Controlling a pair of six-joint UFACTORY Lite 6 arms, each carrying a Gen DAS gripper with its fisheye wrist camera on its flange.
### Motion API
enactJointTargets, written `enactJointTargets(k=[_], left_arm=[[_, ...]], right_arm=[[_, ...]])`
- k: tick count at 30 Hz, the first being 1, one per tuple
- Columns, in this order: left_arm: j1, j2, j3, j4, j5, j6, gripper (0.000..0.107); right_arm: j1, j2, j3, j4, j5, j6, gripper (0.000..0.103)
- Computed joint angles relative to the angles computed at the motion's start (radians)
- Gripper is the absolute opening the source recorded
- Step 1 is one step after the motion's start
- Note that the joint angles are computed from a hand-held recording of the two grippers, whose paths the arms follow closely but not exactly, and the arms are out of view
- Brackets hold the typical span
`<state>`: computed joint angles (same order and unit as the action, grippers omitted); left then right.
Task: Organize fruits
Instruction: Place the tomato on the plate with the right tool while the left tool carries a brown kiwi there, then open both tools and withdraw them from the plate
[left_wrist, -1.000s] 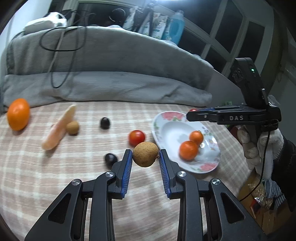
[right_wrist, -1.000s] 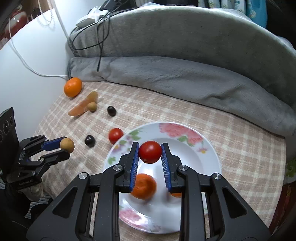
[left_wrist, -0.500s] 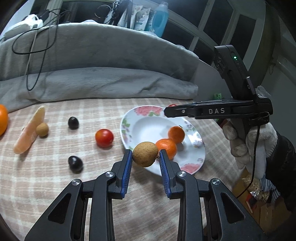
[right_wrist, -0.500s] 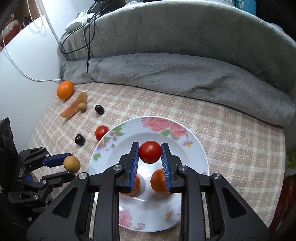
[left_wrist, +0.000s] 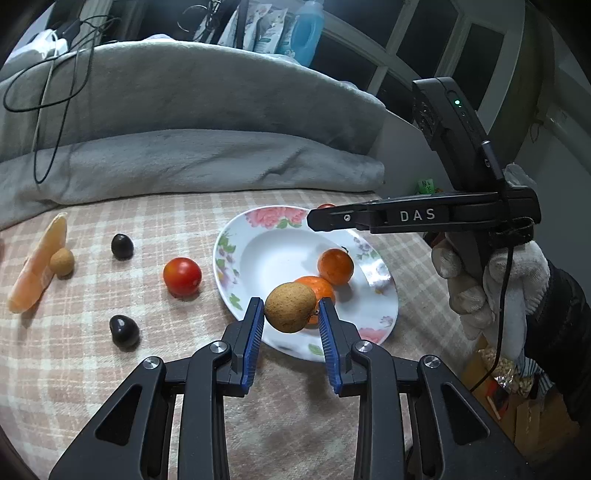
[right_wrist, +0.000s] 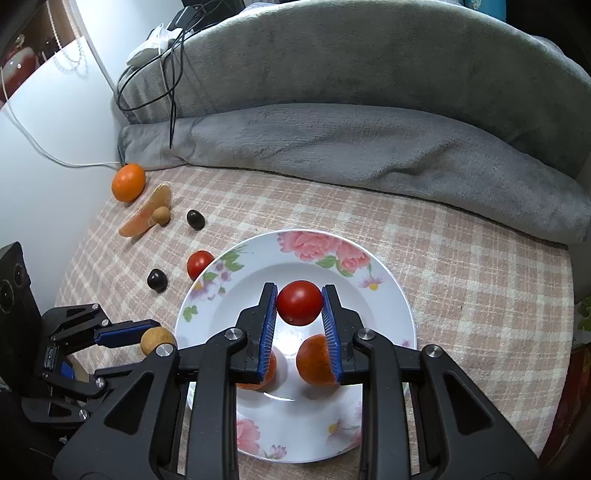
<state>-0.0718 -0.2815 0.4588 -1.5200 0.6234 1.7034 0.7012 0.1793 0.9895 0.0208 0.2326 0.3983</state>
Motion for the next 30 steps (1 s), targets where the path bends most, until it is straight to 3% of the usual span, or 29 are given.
enactJointTargets(k=[1,3,4,5,7,11,16,30], left_arm=[[0.002,-0.001,-0.001,0.0,0.002,0.001,0.029],[0.007,-0.001,0.001,-0.001,0.003,-0.001,0.03],[0.012,0.0,0.001,-0.002,0.006,0.001,0.035],[0.017,-0.002,0.0,-0.003,0.012,0.003,0.043],[0.031,-0.008,-0.005,-0.001,0.023,0.006,0.048],[0.04,-0.014,-0.009,-0.001,0.021,0.006,0.06],[0.045,-0.027,-0.014,-0.001,0.008,0.009,0.072],[0.108,-0.102,-0.061,-0.004,-0.002,0.066,0.073]], right_arm=[[-0.002,-0.002,-0.002,0.001,-0.002,-0.001,0.029],[0.001,-0.007,-0.006,-0.053,-0.007,0.056,0.05],[0.004,-0.011,-0.008,-0.094,-0.009,0.099,0.063],[0.007,-0.016,-0.01,-0.122,-0.012,0.127,0.066],[0.009,-0.022,-0.01,-0.14,-0.011,0.148,0.066],[0.02,-0.032,-0.012,-0.267,-0.007,0.282,0.079],[0.027,-0.042,-0.014,-0.327,-0.011,0.348,0.088],[0.087,-0.015,0.029,-0.591,0.014,0.622,0.09]])
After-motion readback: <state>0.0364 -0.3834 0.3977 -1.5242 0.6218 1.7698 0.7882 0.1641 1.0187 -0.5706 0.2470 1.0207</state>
